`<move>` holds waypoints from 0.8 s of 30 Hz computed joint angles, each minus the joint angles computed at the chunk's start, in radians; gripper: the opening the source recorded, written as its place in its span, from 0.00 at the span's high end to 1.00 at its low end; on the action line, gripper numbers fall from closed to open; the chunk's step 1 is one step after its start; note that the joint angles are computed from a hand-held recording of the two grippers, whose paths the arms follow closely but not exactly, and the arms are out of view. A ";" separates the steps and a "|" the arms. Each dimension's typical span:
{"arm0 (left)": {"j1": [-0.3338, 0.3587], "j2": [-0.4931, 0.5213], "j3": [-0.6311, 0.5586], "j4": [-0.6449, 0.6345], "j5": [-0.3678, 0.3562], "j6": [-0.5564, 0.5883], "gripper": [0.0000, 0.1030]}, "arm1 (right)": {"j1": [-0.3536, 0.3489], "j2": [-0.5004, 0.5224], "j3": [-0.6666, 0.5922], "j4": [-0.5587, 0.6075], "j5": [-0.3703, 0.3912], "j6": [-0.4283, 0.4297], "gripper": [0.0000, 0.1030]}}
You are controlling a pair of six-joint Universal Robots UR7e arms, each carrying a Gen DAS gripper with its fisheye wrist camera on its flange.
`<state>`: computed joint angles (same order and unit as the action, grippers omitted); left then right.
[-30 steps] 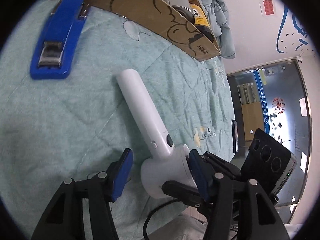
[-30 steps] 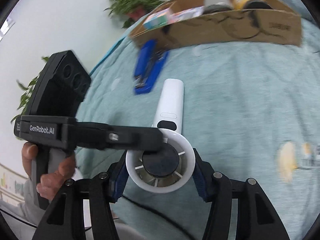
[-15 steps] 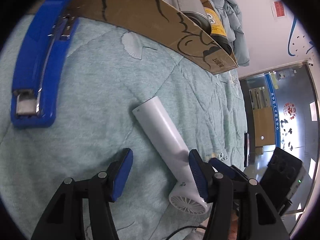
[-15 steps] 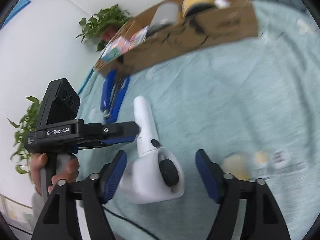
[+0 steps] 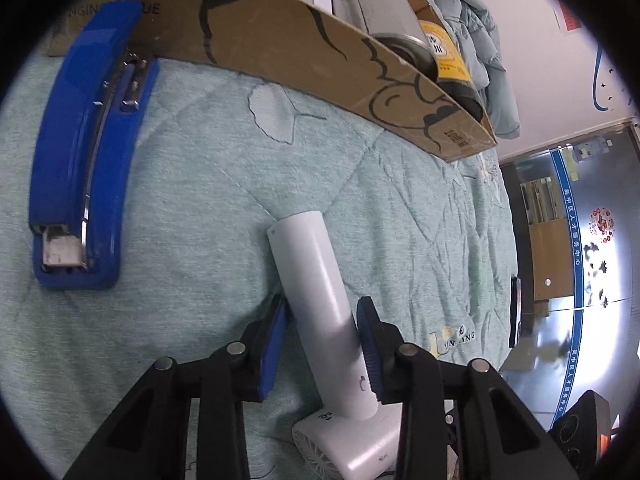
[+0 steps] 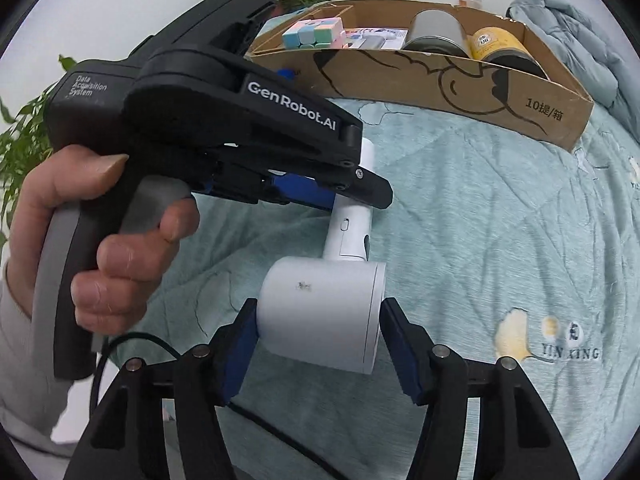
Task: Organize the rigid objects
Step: 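Lift the hair dryer and carry it over the tray, then lower the hair dryer into the tray compartment and open the left tool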
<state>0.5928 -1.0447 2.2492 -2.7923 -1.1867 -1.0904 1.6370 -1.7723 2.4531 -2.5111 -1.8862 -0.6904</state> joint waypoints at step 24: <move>0.015 -0.230 -0.360 0.481 0.380 0.380 0.68 | 0.348 0.476 -0.411 -0.222 0.075 0.225 0.44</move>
